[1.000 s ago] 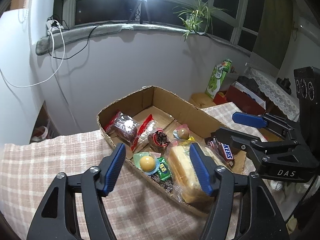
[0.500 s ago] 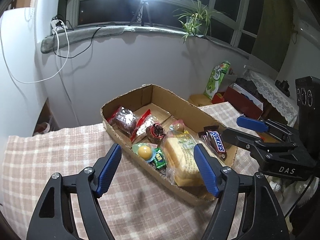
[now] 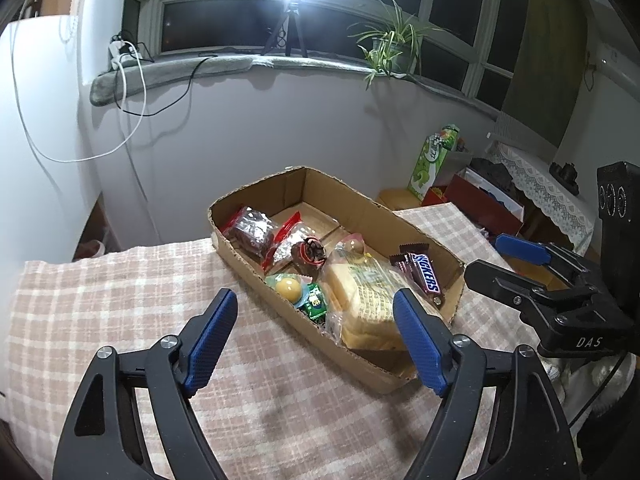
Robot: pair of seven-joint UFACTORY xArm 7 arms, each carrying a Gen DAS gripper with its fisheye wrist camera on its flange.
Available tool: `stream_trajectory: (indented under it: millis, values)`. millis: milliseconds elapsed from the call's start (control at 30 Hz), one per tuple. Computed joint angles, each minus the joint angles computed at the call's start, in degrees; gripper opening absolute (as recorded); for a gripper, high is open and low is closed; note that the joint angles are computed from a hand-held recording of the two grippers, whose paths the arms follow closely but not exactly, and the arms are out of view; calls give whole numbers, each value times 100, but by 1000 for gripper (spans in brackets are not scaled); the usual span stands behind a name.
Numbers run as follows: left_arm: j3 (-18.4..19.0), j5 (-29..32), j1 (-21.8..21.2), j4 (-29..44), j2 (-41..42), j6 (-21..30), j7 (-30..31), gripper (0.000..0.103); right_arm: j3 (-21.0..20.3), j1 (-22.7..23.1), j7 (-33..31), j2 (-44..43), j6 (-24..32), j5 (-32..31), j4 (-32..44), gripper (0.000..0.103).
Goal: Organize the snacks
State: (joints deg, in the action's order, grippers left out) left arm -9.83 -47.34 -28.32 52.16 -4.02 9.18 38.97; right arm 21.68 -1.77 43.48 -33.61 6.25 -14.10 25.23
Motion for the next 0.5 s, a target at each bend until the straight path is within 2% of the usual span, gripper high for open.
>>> stream_trajectory:
  millis: [500]
  values:
    - [27, 368, -66, -138, -129, -88, -348, 80, -16, 75, 50, -184, 45, 25, -125, 100]
